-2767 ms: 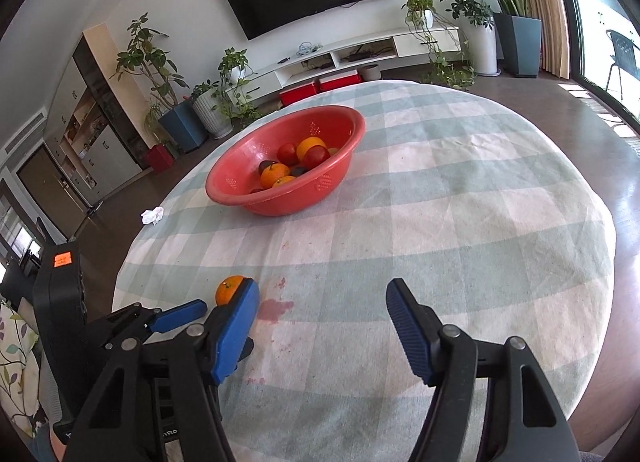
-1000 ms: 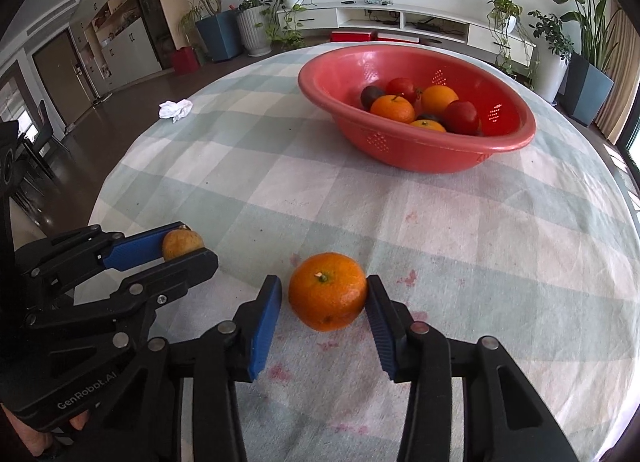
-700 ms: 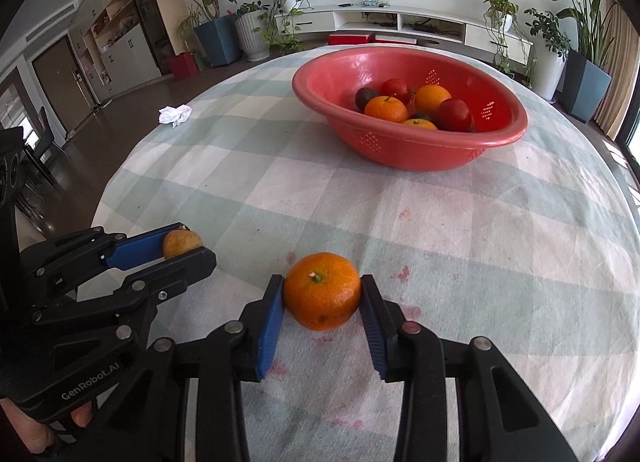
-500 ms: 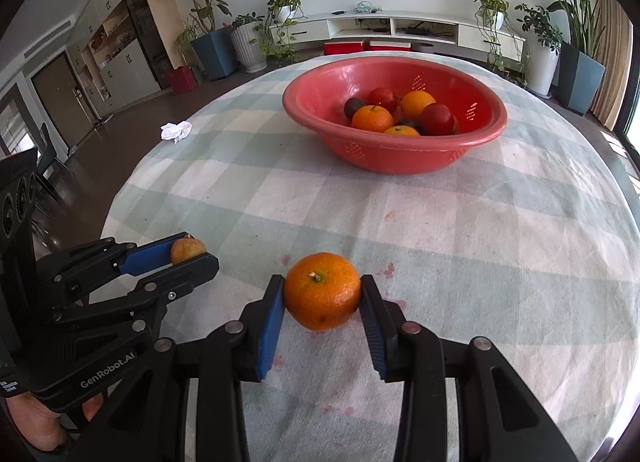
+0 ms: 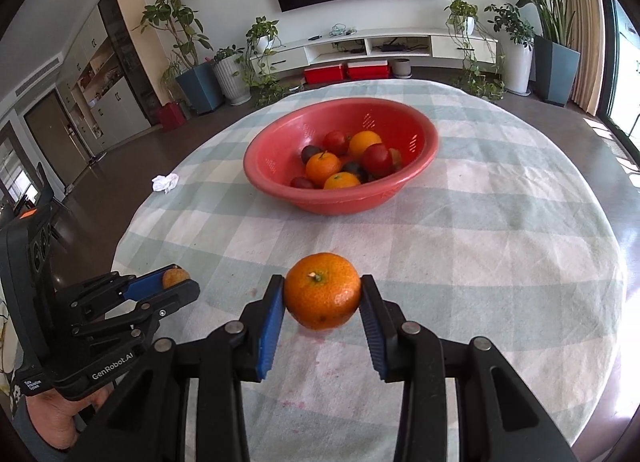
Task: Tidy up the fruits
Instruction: 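Carry the brown fruit and orange over the red bowl and lower them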
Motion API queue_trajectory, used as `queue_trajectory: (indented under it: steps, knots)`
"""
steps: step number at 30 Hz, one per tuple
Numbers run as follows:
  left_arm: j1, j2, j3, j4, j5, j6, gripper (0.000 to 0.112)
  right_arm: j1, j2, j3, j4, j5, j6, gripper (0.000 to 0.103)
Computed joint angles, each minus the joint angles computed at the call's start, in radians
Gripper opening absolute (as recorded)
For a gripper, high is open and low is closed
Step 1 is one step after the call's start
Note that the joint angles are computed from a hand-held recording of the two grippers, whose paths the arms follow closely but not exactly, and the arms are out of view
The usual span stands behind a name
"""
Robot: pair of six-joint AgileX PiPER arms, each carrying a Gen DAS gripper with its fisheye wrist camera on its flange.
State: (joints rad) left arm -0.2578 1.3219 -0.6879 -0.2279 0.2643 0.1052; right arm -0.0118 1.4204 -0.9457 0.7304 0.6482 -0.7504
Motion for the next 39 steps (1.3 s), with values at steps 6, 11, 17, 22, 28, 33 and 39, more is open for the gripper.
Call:
queue_trajectory:
  steps: [6,11,17,22,28,33,39]
  knots:
    - [0.021,0.027,-0.177,0.098,0.079,-0.029,0.026,-0.103,0.023,-0.122,-0.004,0.05,0.003,0.04]
    - [0.024,0.137,-0.421,0.181,0.156,-0.025,0.026,-0.134,0.076,-0.262,-0.003,0.071,0.026,0.04]
    - [-0.002,0.364,-0.709,0.234,0.246,-0.008,0.026,-0.052,0.201,-0.447,-0.065,0.049,0.092,0.04]
    - [-0.003,0.517,-0.826,0.227,0.269,0.014,0.026,0.042,0.328,-0.559,-0.152,0.03,0.139,0.04]
    - [0.008,0.613,-0.868,0.195,0.261,0.04,0.026,0.094,0.432,-0.589,-0.228,0.003,0.161,0.04]
    - [0.011,0.652,-0.887,0.181,0.247,0.05,0.027,0.113,0.464,-0.581,-0.263,-0.026,0.163,0.04]
    - [0.014,0.675,-0.896,0.192,0.246,0.039,0.027,0.143,0.478,-0.565,-0.293,-0.062,0.14,0.04]
